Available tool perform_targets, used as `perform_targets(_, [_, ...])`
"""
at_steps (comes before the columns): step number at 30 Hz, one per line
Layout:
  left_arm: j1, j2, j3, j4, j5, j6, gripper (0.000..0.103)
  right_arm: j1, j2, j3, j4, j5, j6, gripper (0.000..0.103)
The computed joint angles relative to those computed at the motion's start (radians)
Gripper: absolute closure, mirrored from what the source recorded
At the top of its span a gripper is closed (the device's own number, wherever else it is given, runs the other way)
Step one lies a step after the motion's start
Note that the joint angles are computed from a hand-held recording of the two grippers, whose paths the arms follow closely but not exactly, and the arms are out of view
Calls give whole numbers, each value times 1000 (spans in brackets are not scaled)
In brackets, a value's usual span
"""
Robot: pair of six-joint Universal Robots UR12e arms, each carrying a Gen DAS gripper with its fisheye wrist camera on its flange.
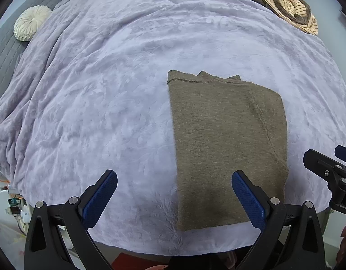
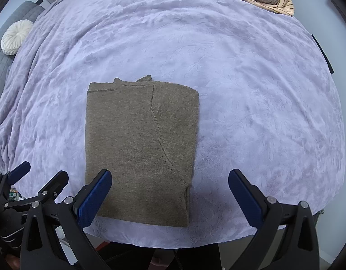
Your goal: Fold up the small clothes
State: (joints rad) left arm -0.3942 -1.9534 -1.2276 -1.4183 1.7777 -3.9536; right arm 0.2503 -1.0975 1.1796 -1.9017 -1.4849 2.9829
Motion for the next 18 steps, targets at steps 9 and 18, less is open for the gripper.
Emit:
perform_targets(9, [-1,1,-1,0,1,-4,1,0,0,2,-1,-1,0,0])
perform_targets(18, [1,2,-2,0,-1,0,1,1,-1,3,-1,-3,1,0])
